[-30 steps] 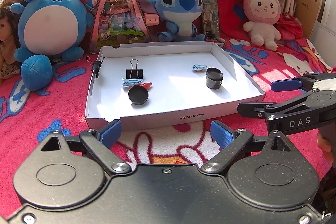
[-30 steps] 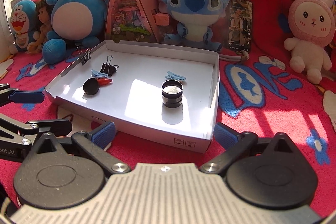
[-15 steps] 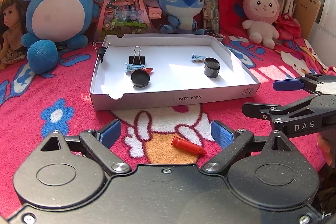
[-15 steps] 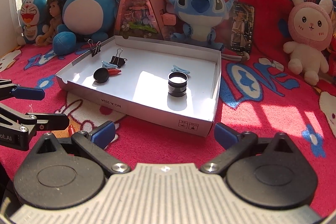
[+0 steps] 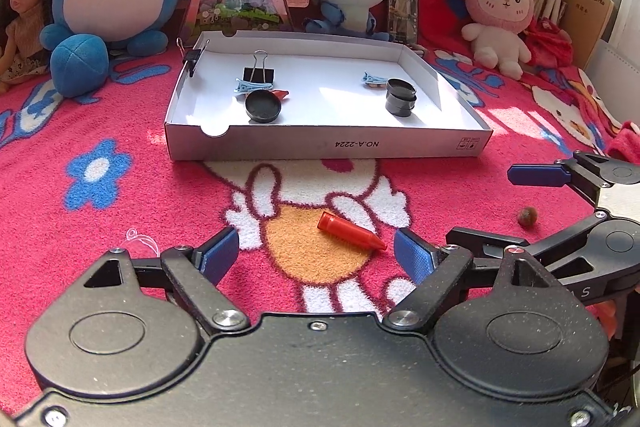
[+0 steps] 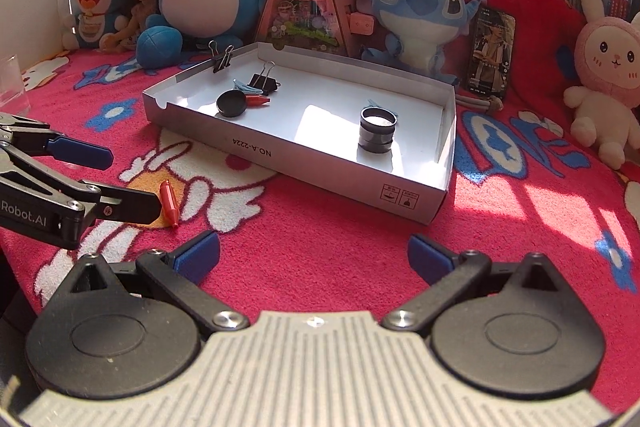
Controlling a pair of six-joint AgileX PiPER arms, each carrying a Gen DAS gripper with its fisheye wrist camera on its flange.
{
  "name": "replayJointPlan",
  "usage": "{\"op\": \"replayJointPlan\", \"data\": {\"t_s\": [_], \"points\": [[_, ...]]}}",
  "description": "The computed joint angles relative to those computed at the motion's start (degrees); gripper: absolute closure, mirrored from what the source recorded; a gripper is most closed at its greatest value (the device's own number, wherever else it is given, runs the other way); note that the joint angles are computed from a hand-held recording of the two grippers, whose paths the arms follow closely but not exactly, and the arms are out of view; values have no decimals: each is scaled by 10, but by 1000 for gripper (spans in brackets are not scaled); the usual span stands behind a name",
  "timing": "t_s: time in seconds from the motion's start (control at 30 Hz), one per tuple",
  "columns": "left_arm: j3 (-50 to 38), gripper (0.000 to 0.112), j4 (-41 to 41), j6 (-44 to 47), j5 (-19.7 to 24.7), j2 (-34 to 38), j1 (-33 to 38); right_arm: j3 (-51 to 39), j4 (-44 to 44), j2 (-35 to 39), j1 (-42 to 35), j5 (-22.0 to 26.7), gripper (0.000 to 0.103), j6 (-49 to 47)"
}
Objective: Organize rigid objects
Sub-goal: 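Grasp the red marker with the left tool while the right tool grasps a brown nut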
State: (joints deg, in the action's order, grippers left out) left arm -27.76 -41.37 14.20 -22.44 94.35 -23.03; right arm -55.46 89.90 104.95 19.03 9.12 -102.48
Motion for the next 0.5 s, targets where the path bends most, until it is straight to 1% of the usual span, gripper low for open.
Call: {"op": "replayJointPlan", "data": {"t_s": [0.03,0.1,0.2,0.27,0.37,0.5], "points": [[1,30,10,-10,1,0,1,5,26,-1,1,2,0,-27],[3,34,13,-15,-1,4,-2,13,48,-4,-1,11,1,-52],[1,36,-13,3,-19,17,-15,22,36,-6,-6,33,2,-45],[-3,36,-30,18,-30,25,-21,29,48,-8,-8,45,2,-66],[-11,37,-44,36,-43,37,-29,40,67,-12,-6,55,3,-98],[-26,37,-59,62,-49,53,-40,48,71,-12,-1,63,6,-117]]}}
